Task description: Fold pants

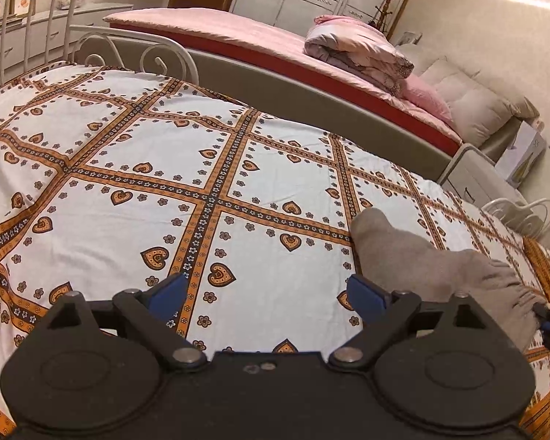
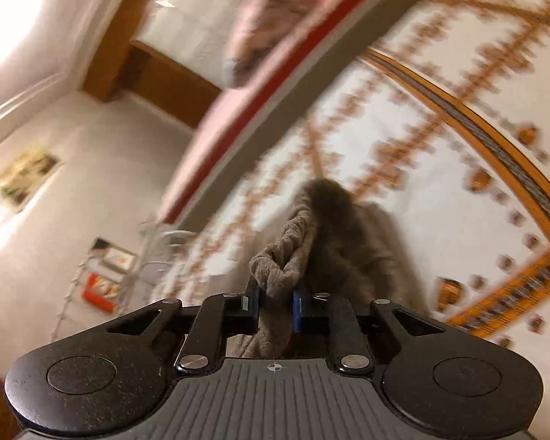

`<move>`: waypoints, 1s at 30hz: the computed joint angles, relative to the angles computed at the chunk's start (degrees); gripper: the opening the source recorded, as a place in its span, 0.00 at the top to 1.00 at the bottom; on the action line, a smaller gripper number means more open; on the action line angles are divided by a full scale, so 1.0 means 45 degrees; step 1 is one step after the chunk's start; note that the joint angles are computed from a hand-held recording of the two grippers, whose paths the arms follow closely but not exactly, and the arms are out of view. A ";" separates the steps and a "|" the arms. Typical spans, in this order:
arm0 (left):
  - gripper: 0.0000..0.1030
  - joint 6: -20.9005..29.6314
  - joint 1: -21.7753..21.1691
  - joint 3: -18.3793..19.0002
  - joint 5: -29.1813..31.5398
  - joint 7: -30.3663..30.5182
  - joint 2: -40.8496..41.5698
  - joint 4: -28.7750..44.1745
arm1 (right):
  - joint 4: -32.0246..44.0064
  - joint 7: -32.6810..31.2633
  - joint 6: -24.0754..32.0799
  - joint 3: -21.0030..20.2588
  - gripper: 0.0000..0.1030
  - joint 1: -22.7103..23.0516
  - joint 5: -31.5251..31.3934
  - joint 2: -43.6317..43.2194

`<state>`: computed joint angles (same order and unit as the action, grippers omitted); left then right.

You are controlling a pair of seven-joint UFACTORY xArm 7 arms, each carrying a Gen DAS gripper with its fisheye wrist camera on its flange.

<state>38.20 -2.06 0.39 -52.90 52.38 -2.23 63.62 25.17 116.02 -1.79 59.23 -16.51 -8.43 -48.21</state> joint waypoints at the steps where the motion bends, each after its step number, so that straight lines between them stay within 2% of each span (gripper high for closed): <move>1: 0.15 -0.0004 -0.0011 -0.0017 0.0046 0.0034 -0.0003 -0.0002 | -0.0073 -0.0198 -0.0014 -0.0255 0.83 0.0235 -0.0044 0.0650; 4: 0.15 -0.0133 -0.0068 -0.0065 0.0176 0.0095 -0.0048 -0.0071 | -0.0068 -0.0484 0.0261 -0.0535 0.83 0.0596 -0.0176 0.1757; 6: 0.15 -0.0025 -0.0087 -0.0045 0.0126 0.0204 -0.0078 -0.0087 | -0.0479 -0.0074 -0.0429 -0.0509 0.80 0.0711 0.0064 0.1392; 7: 0.15 -0.0002 -0.0096 -0.0039 0.0118 0.0297 -0.0090 -0.0103 | -0.0528 -0.0063 -0.0297 -0.0610 0.67 0.0915 0.0137 0.1117; 8: 0.15 -0.0037 -0.0108 -0.0042 0.0141 0.0370 -0.0102 -0.0124 | -0.0493 -0.0122 0.0316 -0.0760 0.49 0.1247 0.0147 0.0717; 9: 0.15 -0.0096 -0.0121 -0.0047 0.0179 0.0421 -0.0105 -0.0138 | -0.0356 -0.0174 0.0733 -0.0853 0.41 0.1404 0.0058 0.0480; 10: 0.15 -0.0136 -0.0130 -0.0045 0.0186 0.0451 -0.0098 -0.0148 | -0.0363 -0.0209 0.0920 -0.1000 0.39 0.1656 -0.0027 0.0367; 13: 0.15 -0.0219 -0.0143 -0.0061 0.0258 0.0269 -0.0007 -0.0105 | -0.0376 -0.0271 0.1086 -0.1482 0.39 0.2298 -0.0142 0.0911; 15: 0.15 -0.0251 -0.0167 -0.0099 0.0273 0.0199 0.0015 -0.0093 | -0.0303 -0.0366 0.0904 -0.1705 0.39 0.2328 -0.0270 0.1634; 18: 0.15 -0.0400 -0.0264 -0.0181 0.0352 0.0341 -0.0054 -0.0186 | -0.0230 -0.0303 0.0005 -0.1311 0.39 0.1565 -0.0405 0.2534; 21: 0.15 -0.0522 -0.0387 -0.0226 0.0500 0.0590 -0.0184 -0.0355 | -0.0076 -0.0159 -0.0691 -0.0353 0.39 0.0312 -0.0266 0.2907; 25: 0.15 -0.0768 -0.0561 -0.0219 0.0753 0.1164 -0.0388 -0.0632 | 0.0461 -0.0348 -0.0844 0.0775 0.39 -0.1148 -0.0135 0.3017; 27: 0.15 -0.0848 -0.0633 -0.0190 0.0881 0.1426 -0.0440 -0.0725 | 0.0708 -0.0684 -0.0731 0.0999 0.42 -0.1452 -0.0211 0.3166; 30: 0.15 -0.0918 -0.0712 -0.0158 0.1023 0.1614 -0.0478 -0.0791 | 0.0838 -0.1127 -0.0417 0.0884 0.48 -0.1325 -0.0310 0.3383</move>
